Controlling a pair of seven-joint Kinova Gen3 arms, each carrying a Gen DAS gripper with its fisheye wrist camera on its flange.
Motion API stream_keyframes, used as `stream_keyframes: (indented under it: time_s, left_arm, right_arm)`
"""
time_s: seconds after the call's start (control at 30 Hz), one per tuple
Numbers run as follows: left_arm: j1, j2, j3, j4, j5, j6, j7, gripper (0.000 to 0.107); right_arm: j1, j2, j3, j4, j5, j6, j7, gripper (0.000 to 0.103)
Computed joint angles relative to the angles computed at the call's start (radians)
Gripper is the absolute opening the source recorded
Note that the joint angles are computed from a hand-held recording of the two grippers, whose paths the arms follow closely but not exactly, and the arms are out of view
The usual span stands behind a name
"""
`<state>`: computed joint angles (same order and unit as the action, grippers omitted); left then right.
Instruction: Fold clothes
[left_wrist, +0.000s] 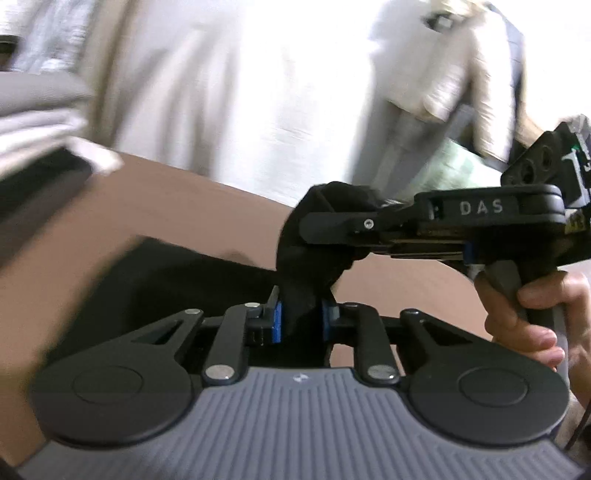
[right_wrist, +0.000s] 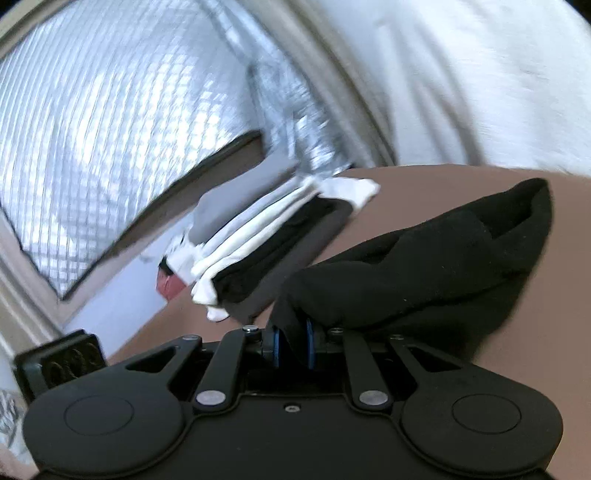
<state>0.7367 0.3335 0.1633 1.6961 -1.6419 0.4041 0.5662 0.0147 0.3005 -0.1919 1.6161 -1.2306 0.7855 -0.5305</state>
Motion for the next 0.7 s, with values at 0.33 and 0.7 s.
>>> stream_keyframes:
  time_s: [0.33, 0.7]
  left_arm:
    - [-0.432, 0.022, 0.262, 0.075, 0.407, -0.148, -0.045, 0.024]
    - [-0.25, 0.002, 0.122, 0.015, 0.53, 0.043, -0.223, 0.047]
  right_arm:
    - [-0.3, 0.173, 0.079, -0.128, 0.062, -0.241, -0.239, 0.028]
    - [0.151, -0.002, -0.276, 0.253, -0.18, -0.559, 0.054, 0.053]
